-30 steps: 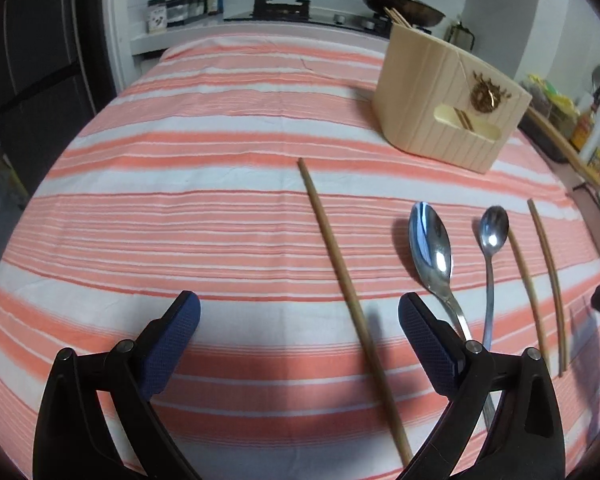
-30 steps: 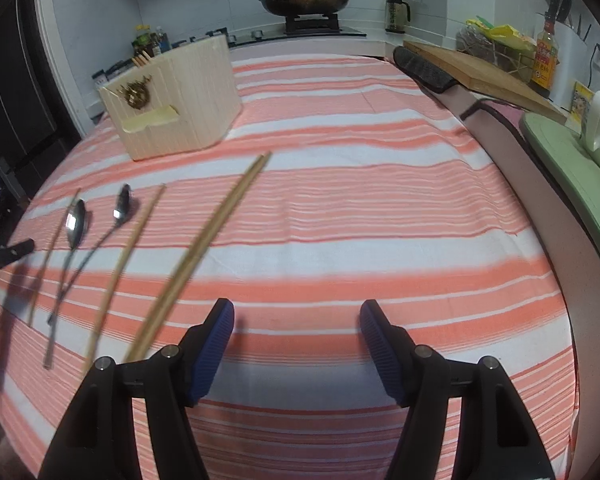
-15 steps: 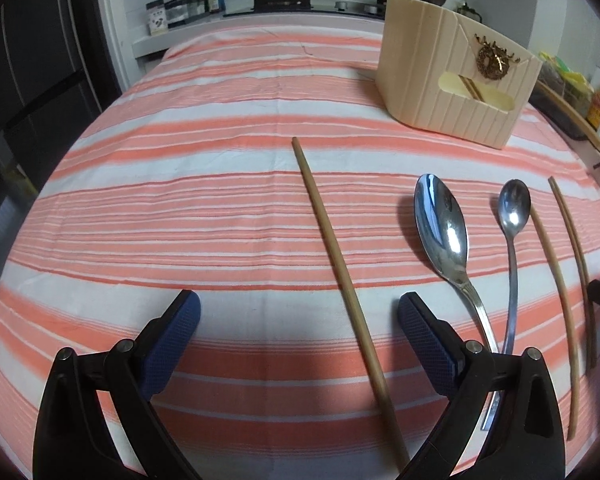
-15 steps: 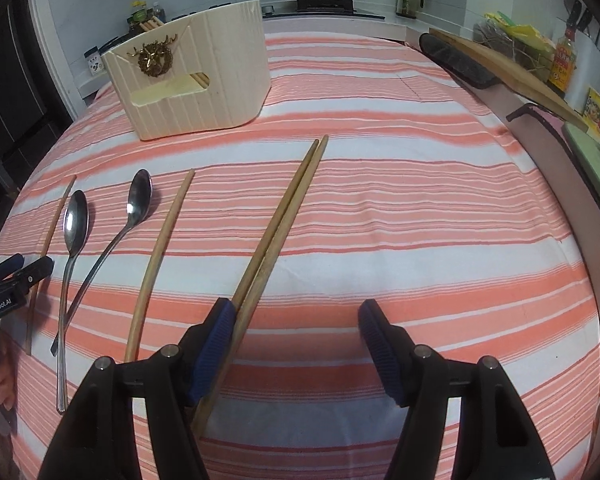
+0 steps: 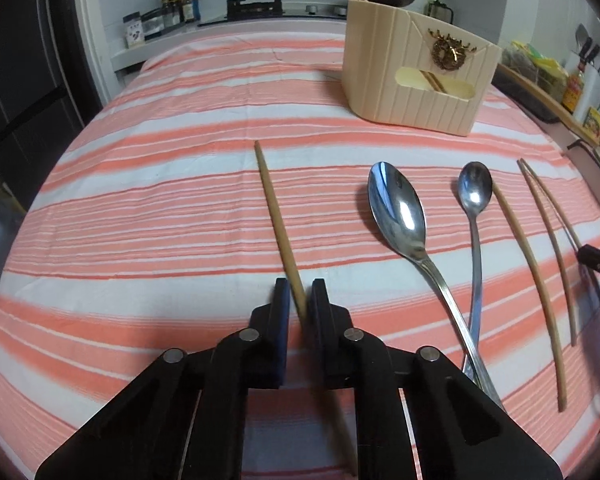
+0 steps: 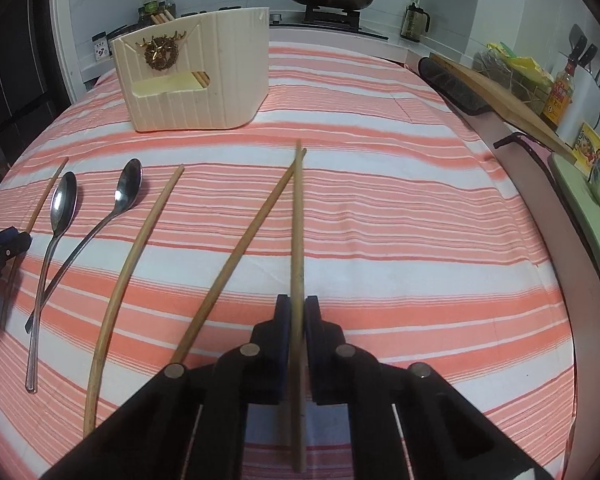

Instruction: Organize utensils

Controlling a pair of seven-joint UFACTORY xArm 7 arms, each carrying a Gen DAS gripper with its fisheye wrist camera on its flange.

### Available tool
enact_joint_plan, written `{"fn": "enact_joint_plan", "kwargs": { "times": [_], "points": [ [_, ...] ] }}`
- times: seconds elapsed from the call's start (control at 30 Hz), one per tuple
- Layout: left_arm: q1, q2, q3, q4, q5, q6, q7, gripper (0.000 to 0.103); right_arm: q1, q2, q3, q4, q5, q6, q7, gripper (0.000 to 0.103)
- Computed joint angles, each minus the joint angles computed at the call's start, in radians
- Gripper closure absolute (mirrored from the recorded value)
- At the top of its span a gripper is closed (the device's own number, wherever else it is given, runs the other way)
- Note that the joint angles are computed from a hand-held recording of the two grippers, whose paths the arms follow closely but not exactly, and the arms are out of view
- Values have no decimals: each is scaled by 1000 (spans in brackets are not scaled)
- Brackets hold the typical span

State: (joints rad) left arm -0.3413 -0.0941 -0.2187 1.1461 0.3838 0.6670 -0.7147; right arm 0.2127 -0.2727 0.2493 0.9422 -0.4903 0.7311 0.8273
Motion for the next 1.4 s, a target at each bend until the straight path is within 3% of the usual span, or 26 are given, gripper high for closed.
{"fn": "enact_joint_plan", "kwargs": {
  "times": [0.17, 0.33, 0.4, 0.43, 0.47, 0.5, 0.57, 0.67, 0.9, 1.4],
  "points": [
    [9, -92, 14, -85, -110, 0, 22, 98, -31, -130, -28, -106, 13, 28, -33, 95],
    [38, -155, -8, -130, -104, 39, 28, 97, -66, -253, -40, -206, 55, 47, -92, 95],
    [40, -145, -1, -128, -121, 23, 67, 83, -73, -275, -46, -235, 82, 4, -112, 95],
    [42, -138, 3, -125, -126, 13, 86, 64, -76, -275, -50, -244, 99, -20, -124, 93],
    [44, -125, 3, -114, -127, 12, 103, 39, -83, -269, -48, -247, 107, -41, -130, 82],
    [51, -113, 0, -103, -110, 16, 106, 30, -100, -262, -35, -248, 100, -62, -123, 69],
    [64, -87, -8, -83, -64, 36, 95, 22, -121, -237, -23, -239, 98, -85, -117, 57],
    [69, -80, 6, -90, -59, 21, 89, 8, -134, -216, -29, -237, 100, -131, -134, 57],
    [72, -76, 7, -93, -38, 15, 69, 2, -148, -222, -36, -260, 134, -186, -161, 55],
    [69, -76, 7, -93, -27, 14, 53, 1, -167, -219, -15, -253, 118, -176, -152, 54]
  ]
}}
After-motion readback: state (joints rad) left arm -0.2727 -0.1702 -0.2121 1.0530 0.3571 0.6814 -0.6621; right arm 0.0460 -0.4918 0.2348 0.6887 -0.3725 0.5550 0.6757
